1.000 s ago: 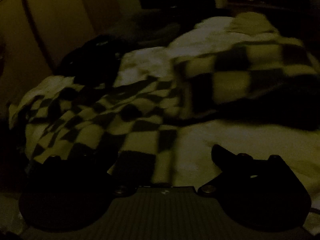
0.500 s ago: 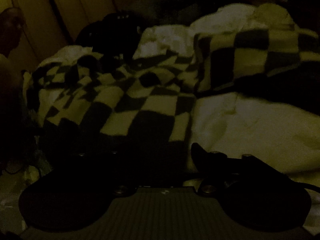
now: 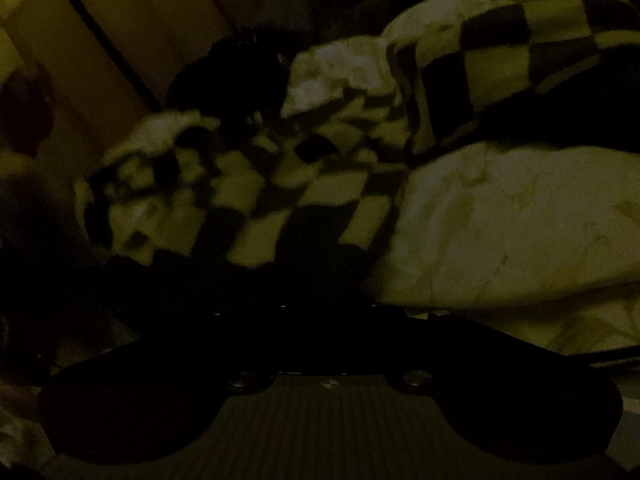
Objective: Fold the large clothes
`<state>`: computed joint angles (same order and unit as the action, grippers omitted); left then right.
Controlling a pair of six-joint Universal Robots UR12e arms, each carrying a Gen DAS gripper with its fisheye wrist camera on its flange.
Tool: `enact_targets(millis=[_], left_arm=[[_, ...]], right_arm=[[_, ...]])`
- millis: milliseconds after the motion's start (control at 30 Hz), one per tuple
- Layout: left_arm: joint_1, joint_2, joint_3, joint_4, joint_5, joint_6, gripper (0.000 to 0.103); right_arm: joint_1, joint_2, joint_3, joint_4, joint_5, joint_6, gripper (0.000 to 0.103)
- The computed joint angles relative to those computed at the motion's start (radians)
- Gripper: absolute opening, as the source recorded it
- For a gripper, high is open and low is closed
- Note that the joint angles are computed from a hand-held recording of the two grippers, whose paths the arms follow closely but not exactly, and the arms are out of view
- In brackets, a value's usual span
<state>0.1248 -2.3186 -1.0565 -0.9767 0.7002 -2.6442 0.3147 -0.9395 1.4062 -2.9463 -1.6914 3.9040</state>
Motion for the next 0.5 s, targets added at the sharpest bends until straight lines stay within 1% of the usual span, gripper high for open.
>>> enact_targets(millis=[33,100,167,233,267,367,433,467,500], left_arm=[[0.005,0.006,-0.005,0.032,-0.012,-0.014,0.065],[0.021,0.016,-0.020,0.126,-0.033,-0.075,0.064],[0.033,0.025,-0.024,0.151,-0.037,-0.093,0.064],[0.037,0.032,-0.033,0.153,-0.003,-0.095,0.062],[0.036,0.032,-0.032,0.126,0.022,-0.089,0.062],[0.027,0.020,-0.021,0.017,0.098,-0.065,0.061],[0.015,0.012,-0.021,-0.002,0.154,-0.061,0.061],[0.008,0.007,-0.018,-0.003,0.188,-0.058,0.061],[0.005,0.001,-0.010,-0.007,0.204,-0.050,0.062]], right_arm=[[-0.003,-0.007,0.012,-0.035,0.006,0.013,0.012],[-0.006,-0.025,0.035,-0.103,0.007,0.034,0.011],[-0.008,-0.042,0.051,-0.141,0.000,0.041,0.011],[-0.010,-0.059,0.064,-0.146,0.005,0.040,0.011],[-0.010,-0.065,0.068,-0.134,0.003,0.040,0.011],[-0.010,-0.066,0.065,-0.046,0.012,0.043,0.011],[-0.014,-0.058,0.064,0.010,0.043,0.061,0.011],[-0.012,-0.052,0.057,0.051,0.037,0.063,0.011],[-0.009,-0.047,0.049,0.090,0.028,0.053,0.011]])
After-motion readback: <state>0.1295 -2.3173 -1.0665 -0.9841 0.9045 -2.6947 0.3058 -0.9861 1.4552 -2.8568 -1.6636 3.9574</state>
